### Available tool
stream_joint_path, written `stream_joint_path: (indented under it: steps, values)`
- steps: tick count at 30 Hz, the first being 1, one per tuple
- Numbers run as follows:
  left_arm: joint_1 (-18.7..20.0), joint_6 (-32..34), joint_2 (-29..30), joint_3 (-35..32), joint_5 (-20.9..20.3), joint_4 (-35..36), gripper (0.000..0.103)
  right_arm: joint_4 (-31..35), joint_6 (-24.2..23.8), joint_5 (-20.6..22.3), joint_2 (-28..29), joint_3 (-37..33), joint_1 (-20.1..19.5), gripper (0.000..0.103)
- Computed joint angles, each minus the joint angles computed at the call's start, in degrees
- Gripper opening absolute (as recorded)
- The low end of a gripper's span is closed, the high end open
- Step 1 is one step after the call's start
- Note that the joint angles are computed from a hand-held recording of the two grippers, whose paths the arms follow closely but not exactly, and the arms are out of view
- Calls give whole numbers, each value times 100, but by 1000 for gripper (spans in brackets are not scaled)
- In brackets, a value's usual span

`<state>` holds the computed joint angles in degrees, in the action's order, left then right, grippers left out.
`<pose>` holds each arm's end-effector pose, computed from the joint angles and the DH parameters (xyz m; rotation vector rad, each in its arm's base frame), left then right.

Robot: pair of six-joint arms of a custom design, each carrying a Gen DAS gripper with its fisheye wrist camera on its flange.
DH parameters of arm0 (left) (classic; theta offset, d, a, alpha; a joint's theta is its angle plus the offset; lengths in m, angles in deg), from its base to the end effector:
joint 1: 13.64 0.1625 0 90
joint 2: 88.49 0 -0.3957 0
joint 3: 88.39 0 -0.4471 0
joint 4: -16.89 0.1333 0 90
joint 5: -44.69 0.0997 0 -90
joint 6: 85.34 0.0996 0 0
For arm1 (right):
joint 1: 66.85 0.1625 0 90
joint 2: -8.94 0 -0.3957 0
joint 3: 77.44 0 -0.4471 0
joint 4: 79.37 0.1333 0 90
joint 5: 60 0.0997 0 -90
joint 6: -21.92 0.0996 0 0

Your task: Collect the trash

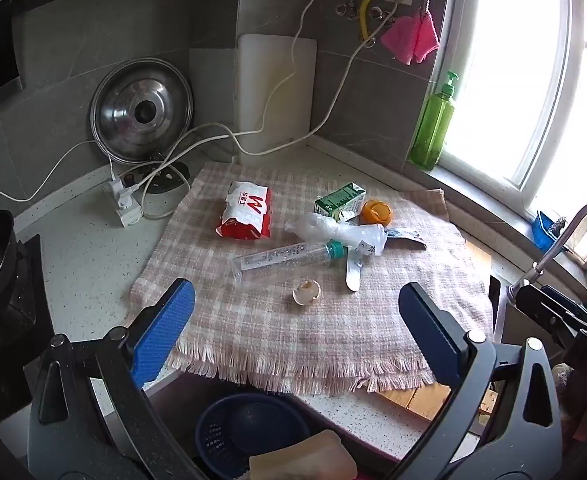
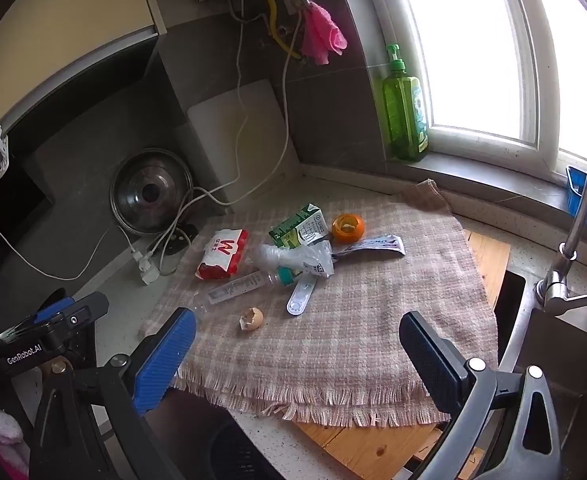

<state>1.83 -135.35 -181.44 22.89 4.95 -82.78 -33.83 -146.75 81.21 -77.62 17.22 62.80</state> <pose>-0.4192 -0.3338 0.3391 0.6049 2.3741 -0.9303 0.3128 -0.2902 0.3851 0.2147 -2.3522 1.1729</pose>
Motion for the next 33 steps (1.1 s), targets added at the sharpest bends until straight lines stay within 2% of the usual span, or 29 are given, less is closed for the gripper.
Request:
stream_joint_path:
  steps: [33]
  values:
    - [6,79,11,34,91,-163,103,77,118,-172,55,-91,-46,103]
